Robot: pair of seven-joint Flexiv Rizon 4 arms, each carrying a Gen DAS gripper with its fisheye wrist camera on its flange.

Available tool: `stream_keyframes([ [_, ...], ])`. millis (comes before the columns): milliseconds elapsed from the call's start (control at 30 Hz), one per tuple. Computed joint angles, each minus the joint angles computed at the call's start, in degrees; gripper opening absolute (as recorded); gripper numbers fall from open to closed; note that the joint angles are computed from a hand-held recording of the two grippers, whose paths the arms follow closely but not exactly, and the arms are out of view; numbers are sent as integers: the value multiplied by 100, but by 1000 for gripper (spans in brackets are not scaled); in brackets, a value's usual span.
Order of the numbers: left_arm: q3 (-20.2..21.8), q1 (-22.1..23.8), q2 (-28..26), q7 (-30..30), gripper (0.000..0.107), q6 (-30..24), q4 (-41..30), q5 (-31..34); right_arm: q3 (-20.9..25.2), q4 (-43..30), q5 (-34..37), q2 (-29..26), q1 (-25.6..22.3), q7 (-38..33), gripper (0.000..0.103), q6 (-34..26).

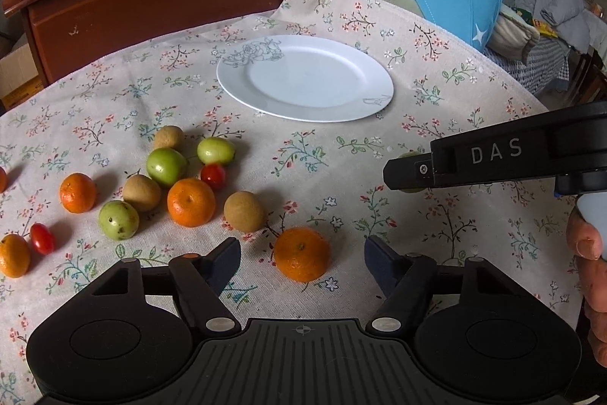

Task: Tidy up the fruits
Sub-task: 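Grasp a mandarin with the left gripper while the right gripper lifts the lime, then carry the mandarin and lime over the plate and open both grippers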

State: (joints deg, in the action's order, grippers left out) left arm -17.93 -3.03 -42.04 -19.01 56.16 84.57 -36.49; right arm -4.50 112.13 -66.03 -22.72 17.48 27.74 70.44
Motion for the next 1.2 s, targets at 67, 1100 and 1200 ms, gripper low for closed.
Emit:
stream_keyframes([
  [67,65,-42,-49,-130,51,-88,-71,53,3,4,13,-1,-8,-11,35,3],
  [1100,27,-318,-902,-1071,30,-889,-1964,-46,-390,-595,-567,-328,-552,-27,35,990],
  [1200,47,-421,-1159,-1252,30,-1046,-2417,93,-451,-659,-269,-425,-532,-264,35,1011],
])
